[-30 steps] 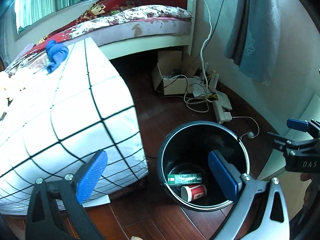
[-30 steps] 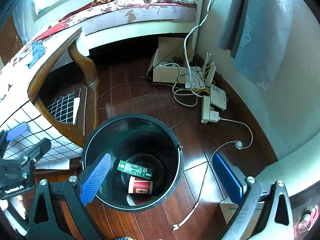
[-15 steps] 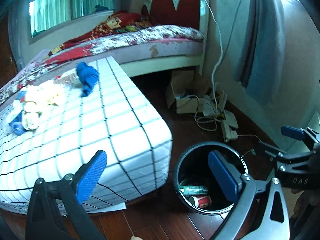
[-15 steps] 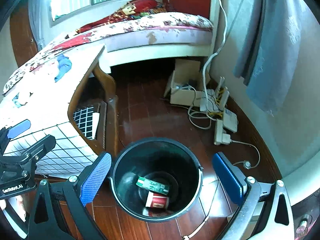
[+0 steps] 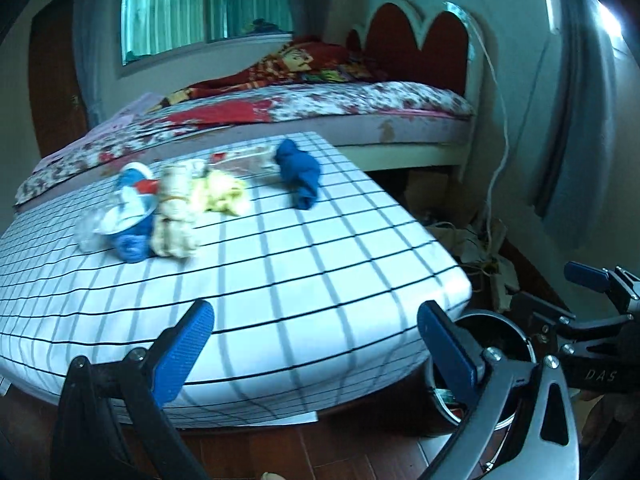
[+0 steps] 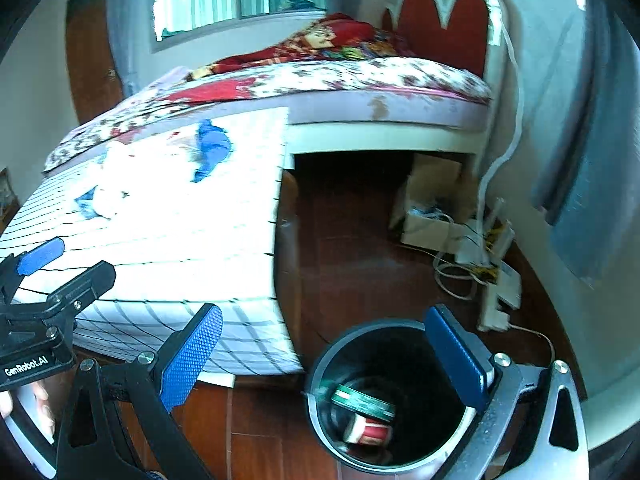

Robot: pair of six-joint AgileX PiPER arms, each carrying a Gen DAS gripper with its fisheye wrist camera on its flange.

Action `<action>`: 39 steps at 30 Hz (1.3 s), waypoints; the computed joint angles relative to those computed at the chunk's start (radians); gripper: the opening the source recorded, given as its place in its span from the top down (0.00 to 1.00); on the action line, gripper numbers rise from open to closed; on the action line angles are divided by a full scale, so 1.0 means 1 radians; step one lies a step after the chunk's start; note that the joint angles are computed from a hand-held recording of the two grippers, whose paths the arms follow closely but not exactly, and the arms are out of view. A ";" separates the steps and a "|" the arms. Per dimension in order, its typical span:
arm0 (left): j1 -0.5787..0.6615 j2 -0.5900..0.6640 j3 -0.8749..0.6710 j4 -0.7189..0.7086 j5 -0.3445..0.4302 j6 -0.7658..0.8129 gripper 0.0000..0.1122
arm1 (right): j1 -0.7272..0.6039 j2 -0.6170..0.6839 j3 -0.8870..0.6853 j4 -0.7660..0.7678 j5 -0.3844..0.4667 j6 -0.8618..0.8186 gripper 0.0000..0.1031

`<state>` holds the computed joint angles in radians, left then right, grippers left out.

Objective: Collect trash
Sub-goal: 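Move both tools back toward the table, then grasp the light blue cloth with the left tool while the right tool grasps the dark blue cloth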

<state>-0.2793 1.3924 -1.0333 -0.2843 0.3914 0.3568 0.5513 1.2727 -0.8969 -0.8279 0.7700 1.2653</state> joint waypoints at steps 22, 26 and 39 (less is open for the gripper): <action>0.469 0.333 -0.409 -0.341 0.232 0.379 0.35 | 0.005 0.491 -0.604 0.067 -0.040 -0.225 0.24; 0.442 0.440 -0.590 -0.299 0.305 0.298 0.44 | -0.061 0.590 -0.760 0.160 -0.037 -0.370 0.30; 0.379 0.808 -1.149 -0.099 0.608 0.060 0.68 | -0.216 1.003 -1.383 0.502 0.197 -0.763 0.40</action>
